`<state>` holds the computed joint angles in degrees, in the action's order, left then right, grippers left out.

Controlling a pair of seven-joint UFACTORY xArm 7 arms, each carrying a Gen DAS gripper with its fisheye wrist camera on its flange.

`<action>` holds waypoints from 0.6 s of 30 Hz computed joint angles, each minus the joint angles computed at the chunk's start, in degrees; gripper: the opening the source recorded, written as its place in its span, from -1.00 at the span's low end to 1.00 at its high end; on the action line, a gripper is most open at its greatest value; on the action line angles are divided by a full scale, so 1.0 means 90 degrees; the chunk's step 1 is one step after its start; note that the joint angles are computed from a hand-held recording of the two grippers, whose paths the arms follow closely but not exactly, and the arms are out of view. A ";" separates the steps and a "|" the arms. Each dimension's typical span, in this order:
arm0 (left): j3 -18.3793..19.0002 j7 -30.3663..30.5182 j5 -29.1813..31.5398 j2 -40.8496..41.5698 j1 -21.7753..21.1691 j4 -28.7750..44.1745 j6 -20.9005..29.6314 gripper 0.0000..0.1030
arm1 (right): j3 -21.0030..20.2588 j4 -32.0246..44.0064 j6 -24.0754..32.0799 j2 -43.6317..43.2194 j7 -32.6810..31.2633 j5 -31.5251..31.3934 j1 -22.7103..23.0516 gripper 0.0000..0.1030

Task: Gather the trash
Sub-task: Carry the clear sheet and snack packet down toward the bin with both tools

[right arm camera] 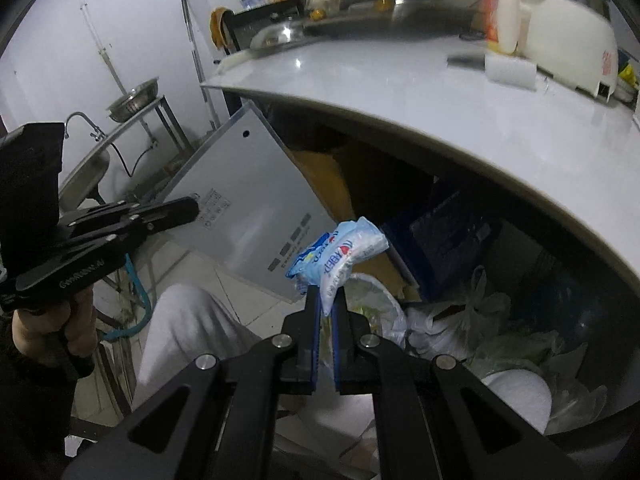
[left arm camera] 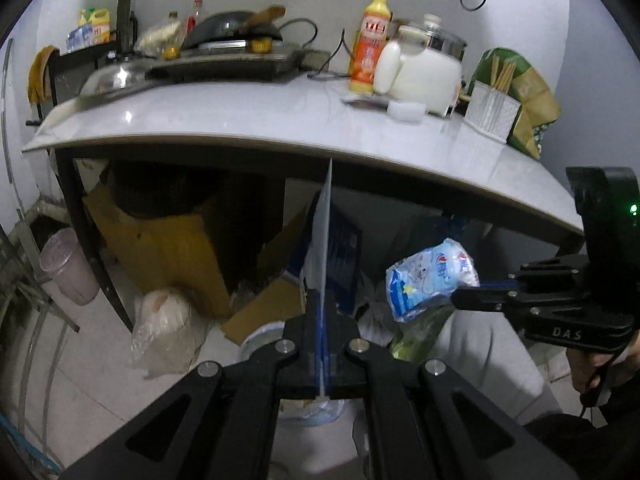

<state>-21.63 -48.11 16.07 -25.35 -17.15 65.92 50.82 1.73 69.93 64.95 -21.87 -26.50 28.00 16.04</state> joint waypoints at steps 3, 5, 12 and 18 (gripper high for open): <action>0.0017 0.0014 -0.0042 0.0133 -0.0024 -0.0072 -0.0004 -1.00 | 0.0034 -0.0098 -0.0028 0.0088 0.0008 -0.0038 -0.0001 -0.91; 0.0022 -0.0002 -0.0040 0.0232 -0.0051 -0.0110 -0.0019 -1.00 | 0.0051 -0.0174 -0.0068 0.0155 0.0007 -0.0056 -0.0011 -0.91; 0.0212 -0.0176 -0.0281 0.0511 -0.0221 -0.0477 -0.0267 -1.00 | 0.0060 -0.0319 -0.0136 0.0482 0.0031 -0.0089 -0.0101 -0.91; 0.0459 -0.0091 -0.0598 0.0891 -0.0372 -0.0823 -0.0611 -1.00 | 0.0083 -0.0405 -0.0203 0.0798 0.0007 -0.0142 -0.0217 -0.91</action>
<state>-17.50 -48.94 10.69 -17.34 -20.50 58.51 45.32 2.48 66.28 63.12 -14.69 -26.44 26.72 14.09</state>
